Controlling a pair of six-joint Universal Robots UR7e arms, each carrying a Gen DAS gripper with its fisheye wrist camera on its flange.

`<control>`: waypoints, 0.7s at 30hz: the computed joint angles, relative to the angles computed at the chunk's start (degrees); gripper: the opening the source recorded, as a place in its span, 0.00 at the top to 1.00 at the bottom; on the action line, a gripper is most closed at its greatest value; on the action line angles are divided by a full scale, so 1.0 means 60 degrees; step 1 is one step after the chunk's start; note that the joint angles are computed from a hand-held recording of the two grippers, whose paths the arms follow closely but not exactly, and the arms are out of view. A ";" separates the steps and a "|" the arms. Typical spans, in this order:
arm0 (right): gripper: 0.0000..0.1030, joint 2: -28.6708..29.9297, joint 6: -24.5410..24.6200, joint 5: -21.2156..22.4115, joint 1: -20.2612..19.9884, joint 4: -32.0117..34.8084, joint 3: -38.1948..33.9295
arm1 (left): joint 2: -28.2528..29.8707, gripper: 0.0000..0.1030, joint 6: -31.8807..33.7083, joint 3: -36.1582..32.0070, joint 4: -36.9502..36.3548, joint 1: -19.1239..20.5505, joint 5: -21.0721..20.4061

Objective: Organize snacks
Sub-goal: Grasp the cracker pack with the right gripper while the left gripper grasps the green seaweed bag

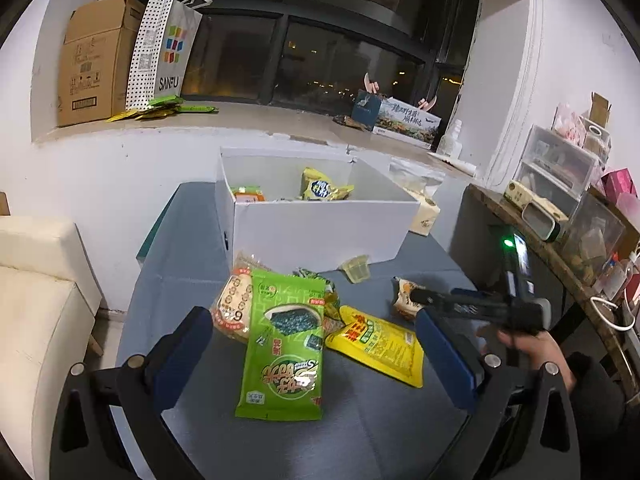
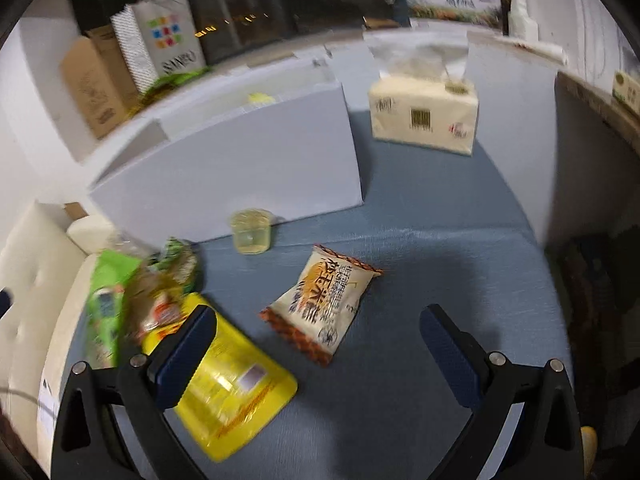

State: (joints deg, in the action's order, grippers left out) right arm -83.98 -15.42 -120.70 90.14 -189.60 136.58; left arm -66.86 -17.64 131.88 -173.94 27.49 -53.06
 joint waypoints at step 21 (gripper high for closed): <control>0.57 0.0687 -0.1287 -0.0352 0.0479 -0.1243 -0.0065 | 0.1186 0.00 0.0195 -0.0498 0.1285 0.0353 0.0617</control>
